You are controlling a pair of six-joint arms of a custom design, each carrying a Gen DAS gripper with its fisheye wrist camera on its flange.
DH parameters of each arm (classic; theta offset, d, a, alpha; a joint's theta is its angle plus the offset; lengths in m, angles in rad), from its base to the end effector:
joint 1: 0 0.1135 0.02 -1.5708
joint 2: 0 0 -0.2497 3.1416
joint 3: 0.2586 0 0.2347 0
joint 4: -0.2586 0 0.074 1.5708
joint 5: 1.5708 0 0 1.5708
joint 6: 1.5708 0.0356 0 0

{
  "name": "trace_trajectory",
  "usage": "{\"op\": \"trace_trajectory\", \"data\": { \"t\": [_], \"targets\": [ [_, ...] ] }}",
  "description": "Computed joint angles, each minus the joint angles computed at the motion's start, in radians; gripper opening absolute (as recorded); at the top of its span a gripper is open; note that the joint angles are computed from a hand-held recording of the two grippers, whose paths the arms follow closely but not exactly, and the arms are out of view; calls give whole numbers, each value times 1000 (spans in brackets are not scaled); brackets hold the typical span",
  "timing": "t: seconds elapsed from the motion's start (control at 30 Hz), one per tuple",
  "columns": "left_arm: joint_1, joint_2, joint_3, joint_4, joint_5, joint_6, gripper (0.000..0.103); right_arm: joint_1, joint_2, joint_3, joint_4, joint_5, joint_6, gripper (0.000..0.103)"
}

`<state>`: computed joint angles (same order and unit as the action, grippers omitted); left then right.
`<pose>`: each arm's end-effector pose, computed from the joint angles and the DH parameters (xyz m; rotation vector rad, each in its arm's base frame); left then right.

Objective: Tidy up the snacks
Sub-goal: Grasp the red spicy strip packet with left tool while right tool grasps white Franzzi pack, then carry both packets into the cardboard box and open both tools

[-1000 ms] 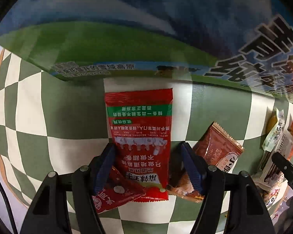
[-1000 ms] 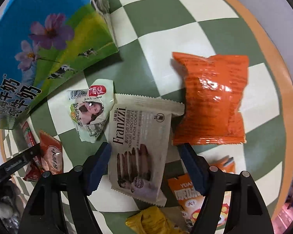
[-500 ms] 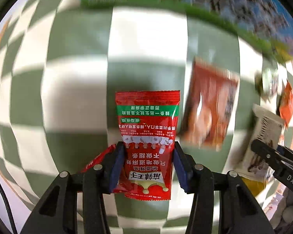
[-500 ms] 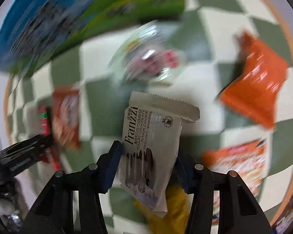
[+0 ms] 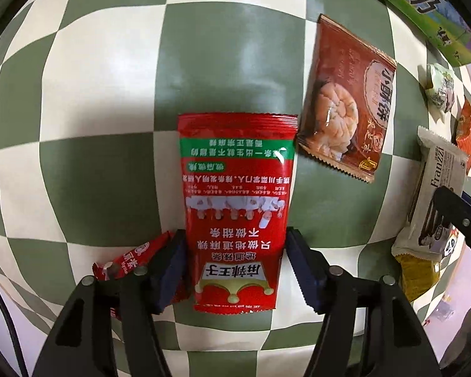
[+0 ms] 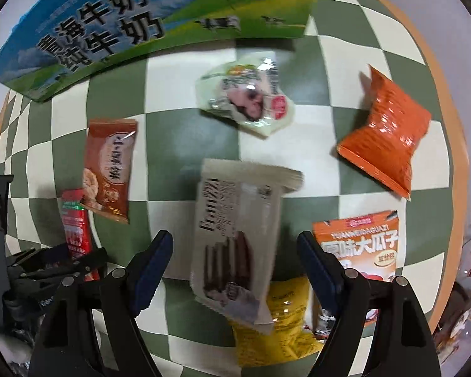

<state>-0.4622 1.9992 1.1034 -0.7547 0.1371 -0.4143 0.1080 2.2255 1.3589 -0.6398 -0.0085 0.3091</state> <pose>0.2696 -0.1398 0.0921 -0.0638 -3.0077 0.1361 0.3695 0.0404 0.0681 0.3088 3.0646 0.0333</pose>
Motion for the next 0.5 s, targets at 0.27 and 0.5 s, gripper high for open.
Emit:
{"op": "trace_trajectory", "data": {
  "t": [0.27, 0.5],
  "targets": [
    [69, -93, -86, 22, -34, 39, 43, 70, 145, 71, 40, 65, 14, 60],
    [47, -241, -140, -16, -39, 30, 43, -84, -76, -250, 218, -94, -74, 59]
  ]
}}
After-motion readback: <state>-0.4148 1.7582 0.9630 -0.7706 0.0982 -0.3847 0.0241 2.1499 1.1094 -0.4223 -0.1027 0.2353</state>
